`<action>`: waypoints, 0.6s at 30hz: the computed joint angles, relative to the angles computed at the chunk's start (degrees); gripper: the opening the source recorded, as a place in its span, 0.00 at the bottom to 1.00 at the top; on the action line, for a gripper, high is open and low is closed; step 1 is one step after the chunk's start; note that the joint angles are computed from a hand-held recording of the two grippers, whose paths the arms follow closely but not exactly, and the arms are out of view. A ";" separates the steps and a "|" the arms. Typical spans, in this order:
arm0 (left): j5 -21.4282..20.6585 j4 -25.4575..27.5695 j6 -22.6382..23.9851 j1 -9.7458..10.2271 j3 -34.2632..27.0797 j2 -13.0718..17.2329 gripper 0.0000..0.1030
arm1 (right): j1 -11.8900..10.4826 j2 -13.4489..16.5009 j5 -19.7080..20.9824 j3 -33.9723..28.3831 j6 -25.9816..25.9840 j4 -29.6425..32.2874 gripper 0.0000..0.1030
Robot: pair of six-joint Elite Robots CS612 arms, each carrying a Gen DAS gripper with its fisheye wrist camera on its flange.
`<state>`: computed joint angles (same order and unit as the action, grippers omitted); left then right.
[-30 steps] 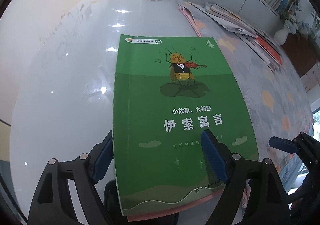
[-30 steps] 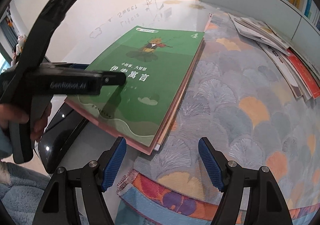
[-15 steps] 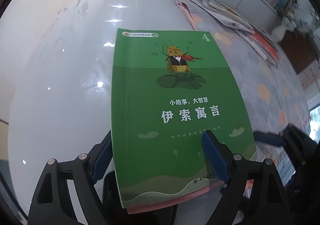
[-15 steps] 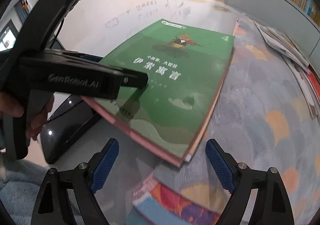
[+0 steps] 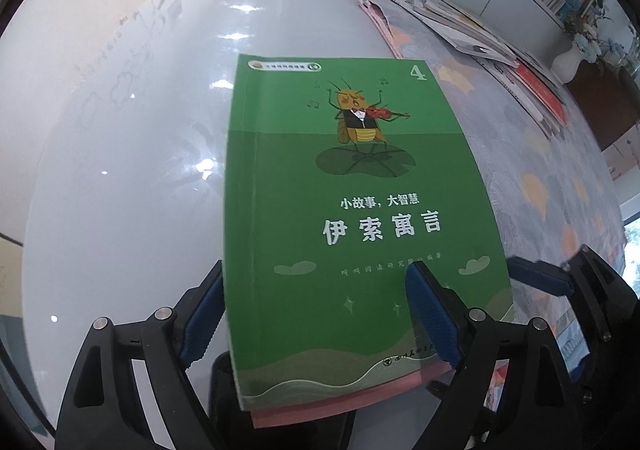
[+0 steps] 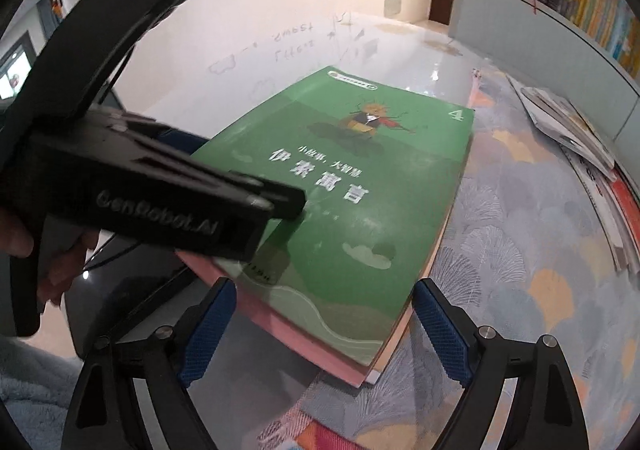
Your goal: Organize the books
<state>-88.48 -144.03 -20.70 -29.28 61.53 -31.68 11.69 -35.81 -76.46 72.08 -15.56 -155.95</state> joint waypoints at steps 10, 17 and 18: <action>8.41 -2.23 -6.69 -1.15 2.28 -3.61 0.82 | -4.76 -5.17 -2.29 8.47 9.07 -8.26 0.86; 9.17 -0.43 -16.90 -2.49 -0.17 -4.53 0.82 | -10.30 -9.83 -3.93 14.76 12.64 -12.01 0.97; 9.91 -0.53 -17.24 -2.89 -0.74 -4.46 0.82 | -11.11 -10.78 -4.42 15.62 11.58 -12.49 0.97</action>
